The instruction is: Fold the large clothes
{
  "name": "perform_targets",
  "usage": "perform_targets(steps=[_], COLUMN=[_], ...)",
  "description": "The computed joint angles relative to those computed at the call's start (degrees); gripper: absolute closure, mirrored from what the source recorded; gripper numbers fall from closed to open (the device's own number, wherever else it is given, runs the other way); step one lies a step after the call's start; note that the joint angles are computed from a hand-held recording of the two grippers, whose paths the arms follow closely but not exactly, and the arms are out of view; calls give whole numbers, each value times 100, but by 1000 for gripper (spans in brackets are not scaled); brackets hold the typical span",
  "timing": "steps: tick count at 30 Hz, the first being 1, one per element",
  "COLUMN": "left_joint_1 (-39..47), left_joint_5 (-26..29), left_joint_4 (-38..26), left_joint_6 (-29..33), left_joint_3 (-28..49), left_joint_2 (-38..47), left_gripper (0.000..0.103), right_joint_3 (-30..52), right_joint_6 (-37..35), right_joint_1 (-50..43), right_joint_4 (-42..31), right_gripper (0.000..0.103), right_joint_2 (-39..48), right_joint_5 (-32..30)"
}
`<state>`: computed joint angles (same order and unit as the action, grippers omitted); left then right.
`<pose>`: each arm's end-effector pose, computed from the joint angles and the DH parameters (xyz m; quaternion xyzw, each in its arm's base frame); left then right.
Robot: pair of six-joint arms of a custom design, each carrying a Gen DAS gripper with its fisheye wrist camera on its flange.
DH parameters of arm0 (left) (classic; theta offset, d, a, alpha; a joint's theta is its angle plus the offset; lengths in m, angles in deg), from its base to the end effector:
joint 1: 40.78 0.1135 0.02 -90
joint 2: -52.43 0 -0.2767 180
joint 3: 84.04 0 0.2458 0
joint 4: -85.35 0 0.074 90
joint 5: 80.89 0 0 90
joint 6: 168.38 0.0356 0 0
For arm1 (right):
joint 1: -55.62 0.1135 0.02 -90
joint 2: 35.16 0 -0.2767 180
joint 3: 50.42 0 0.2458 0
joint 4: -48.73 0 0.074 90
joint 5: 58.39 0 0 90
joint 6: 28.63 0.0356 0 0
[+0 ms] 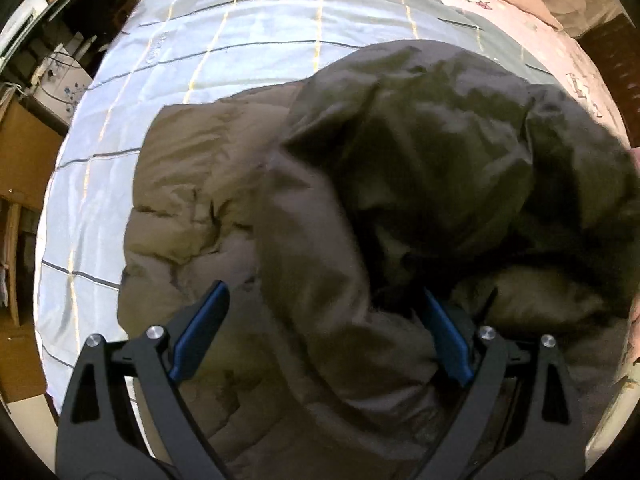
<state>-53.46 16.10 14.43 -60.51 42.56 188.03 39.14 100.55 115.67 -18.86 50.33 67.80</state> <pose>0.4670 -0.1095 0.1610 0.2671 0.9577 -0.0567 0.0903 0.1626 0.2401 0.3148 -0.0976 0.9229 -0.0301 0.3713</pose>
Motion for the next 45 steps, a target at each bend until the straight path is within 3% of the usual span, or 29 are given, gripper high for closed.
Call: perform_targets(steps=[2,5,7,8,10,13,17,19,21,25,26,27,28,29,32,35,38,42,45], left_joint_1=[-21,-178,-248,-257,-258,-206,-225,-283,-306,-69,-1,40,35,-7,-295,-464,-627,-691,-749], left_joint_5=[93,-166,-305,-339,-441,-596,-836,-872,-908,-303,-97,84,231,260,236,23,-375,-796,-984], left_joint_4=[-103,233,524,590,718,851,1214,1297,1335,1049,1024,986,870,786,360,55,196,37,428], left_joint_6=[-54,20,84,85,101,167,313,376,364,482,471,458,409,344,84,89,68,142,321], left_joint_3=[22,-468,-873,-974,-1210,-1597,-2181,-2346,-2430,-2361,-2291,-2155,-1812,-1555,-207,528,508,788,513], left_joint_2=[42,-164,-325,-350,-405,-425,-483,-426,-522,-1292,-1443,-1532,-1509,-1418,-628,-4,295,884,1024], left_gripper=[9,9,9,9,9,8,2,2,2,18,27,33,49,64,73,73,73,72,72], right_joint_3=[-19,-625,-1179,-1321,-1651,-2091,-1612,-1995,-1894,-2062,-2030,-2166,-2222,-2103,-1406,-1000,-261,-394,-410], right_joint_6=[327,1718,2324,2404,2354,2644,2521,2700,2594,2932,2956,2803,2732,2735,2076,1899,1702,1933,1821], right_joint_1=[-156,-660,-1519,-1774,-2037,-2363,-2491,-2803,-2891,-2639,-2642,-2809,-2928,-2976,-3421,-3559,-3599,-3670,-3720], right_joint_4=[-80,196,820,996,1722,2973,2536,3148,2924,2341,2173,2410,2610,2593,2541,2803,2329,2631,2819], right_gripper=[1,1,2,6,32,40,41,42,42,42,43,51,58,59,62,68,68,68,68], right_joint_2=[-86,-643,-748,-594,-105,830,2282,2424,2288,820,526,92,-82,-58,587,1318,2528,3324,3617], right_joint_5=[-53,-148,-1310,-1649,-2096,-3195,-3121,-3486,-3503,-2621,-2395,-2335,-2339,-2306,-2353,-2799,-2825,-3027,-3030])
